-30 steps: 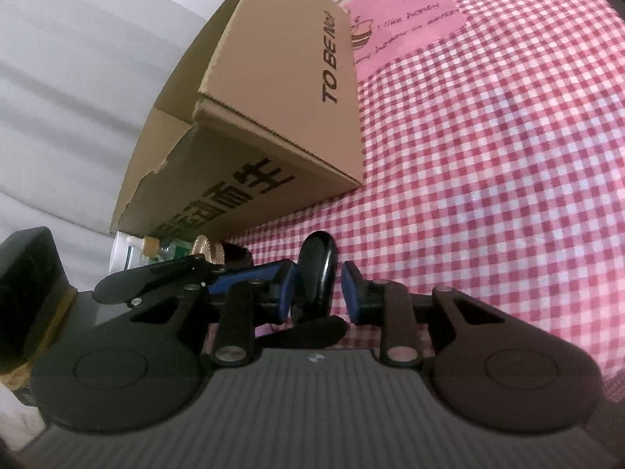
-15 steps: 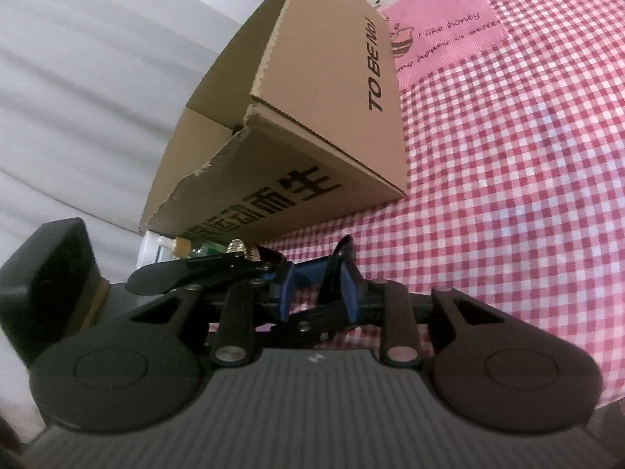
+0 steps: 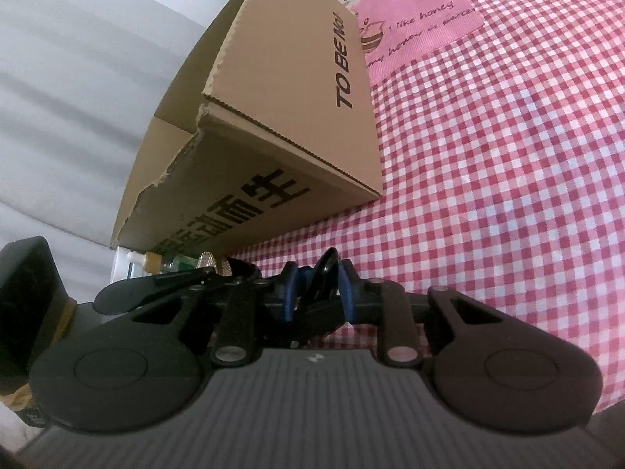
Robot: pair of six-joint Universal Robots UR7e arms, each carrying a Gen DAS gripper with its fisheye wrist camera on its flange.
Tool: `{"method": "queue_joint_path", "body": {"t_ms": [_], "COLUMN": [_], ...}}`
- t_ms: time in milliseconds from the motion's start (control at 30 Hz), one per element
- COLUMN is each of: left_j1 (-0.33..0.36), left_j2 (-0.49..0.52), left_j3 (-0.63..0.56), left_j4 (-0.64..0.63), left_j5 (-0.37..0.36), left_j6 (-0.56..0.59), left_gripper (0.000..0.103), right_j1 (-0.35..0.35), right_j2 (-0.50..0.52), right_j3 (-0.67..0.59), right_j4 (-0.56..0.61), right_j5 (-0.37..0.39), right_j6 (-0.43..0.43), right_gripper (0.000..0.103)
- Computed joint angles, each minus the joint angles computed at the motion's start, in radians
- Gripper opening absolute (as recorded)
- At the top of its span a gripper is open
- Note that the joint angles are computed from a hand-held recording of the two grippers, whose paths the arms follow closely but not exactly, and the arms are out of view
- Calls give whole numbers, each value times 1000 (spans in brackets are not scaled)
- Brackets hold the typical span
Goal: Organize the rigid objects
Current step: 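Carry the black oval case into the box and open the right gripper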
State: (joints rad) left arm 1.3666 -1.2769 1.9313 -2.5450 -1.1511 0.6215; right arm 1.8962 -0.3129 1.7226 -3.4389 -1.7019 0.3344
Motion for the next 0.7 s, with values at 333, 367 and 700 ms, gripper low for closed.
{"method": "queue_joint_path", "body": {"t_ms": [333, 367, 700], "left_j1": [-34, -38, -85], "left_j2": [-73, -84, -207], "left_j3": [61, 65, 100], "left_j4": [-65, -70, -168], "left_j5": [-36, -41, -72], "left_j6": [39, 46, 66], "left_gripper": [23, 23, 23], "right_j1": [57, 67, 160], "right_j2": [-32, -36, -74], "right_j3": [49, 52, 7], "right_j4": [-90, -100, -120], "right_j5": [-55, -63, -84], "right_j6": [-18, -23, -146], "right_gripper": [18, 18, 18]}}
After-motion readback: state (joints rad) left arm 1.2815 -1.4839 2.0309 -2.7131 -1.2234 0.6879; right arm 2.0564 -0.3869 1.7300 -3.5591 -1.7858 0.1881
